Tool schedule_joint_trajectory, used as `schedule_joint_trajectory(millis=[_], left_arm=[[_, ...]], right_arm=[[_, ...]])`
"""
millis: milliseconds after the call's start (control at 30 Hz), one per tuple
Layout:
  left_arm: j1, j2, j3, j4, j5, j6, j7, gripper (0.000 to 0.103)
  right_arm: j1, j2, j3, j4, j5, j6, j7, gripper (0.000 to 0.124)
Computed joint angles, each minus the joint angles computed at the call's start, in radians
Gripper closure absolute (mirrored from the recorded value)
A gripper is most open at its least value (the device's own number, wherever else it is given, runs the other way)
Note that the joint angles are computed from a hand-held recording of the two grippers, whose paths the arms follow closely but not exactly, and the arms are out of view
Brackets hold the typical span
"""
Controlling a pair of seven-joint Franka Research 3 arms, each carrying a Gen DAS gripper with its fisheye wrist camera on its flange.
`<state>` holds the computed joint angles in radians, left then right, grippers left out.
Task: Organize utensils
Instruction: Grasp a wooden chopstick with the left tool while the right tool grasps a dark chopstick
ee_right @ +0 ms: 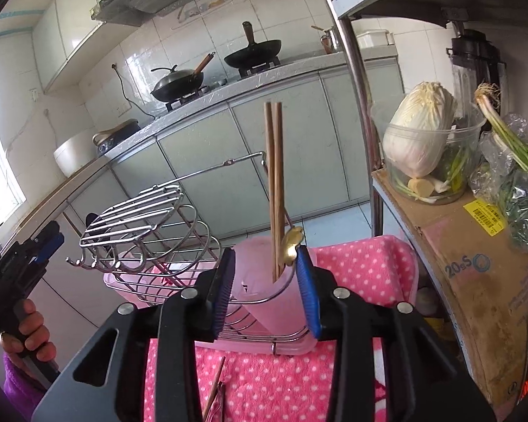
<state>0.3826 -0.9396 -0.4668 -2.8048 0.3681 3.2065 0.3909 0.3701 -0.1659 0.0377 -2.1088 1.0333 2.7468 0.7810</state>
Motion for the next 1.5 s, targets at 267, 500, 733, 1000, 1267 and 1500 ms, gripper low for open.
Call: schedule_joint_trajectory(millis=[267,500,733,1000,1267,1500], left_arm=[[-0.227,-0.088,0.082,-0.048,0.028,-0.202,0.027,0.063],[-0.532,0.145,0.270,-0.032,-0.053,-0.255,0.130,0.064],[-0.848,0.486,0.553,0.121,-0.346,-0.318,0.368,0.072],[-0.775,0.682,0.475,0.278,-0.424,-0.417,0.428,0.073],[-0.653,0.788,0.349,0.377,-0.400,-0.496,0.396,0.077],[-0.605,0.776,0.318,0.362,-0.448,-0.475,0.415,0.098]], right_arm=[[0.002,-0.122,-0.022,-0.151,-0.006,-0.021,0.007,0.088],[-0.003,-0.139,-0.020,-0.233,-0.136,-0.143,0.086,0.088],[-0.003,-0.122,-0.024,-0.251,-0.149,-0.189,0.102,0.088],[-0.014,-0.102,-0.026,-0.250,-0.143,-0.233,0.091,0.088],[-0.021,-0.091,-0.018,-0.247,-0.137,-0.266,0.080,0.088],[-0.019,-0.082,-0.008,-0.244,-0.147,-0.288,0.085,0.088]])
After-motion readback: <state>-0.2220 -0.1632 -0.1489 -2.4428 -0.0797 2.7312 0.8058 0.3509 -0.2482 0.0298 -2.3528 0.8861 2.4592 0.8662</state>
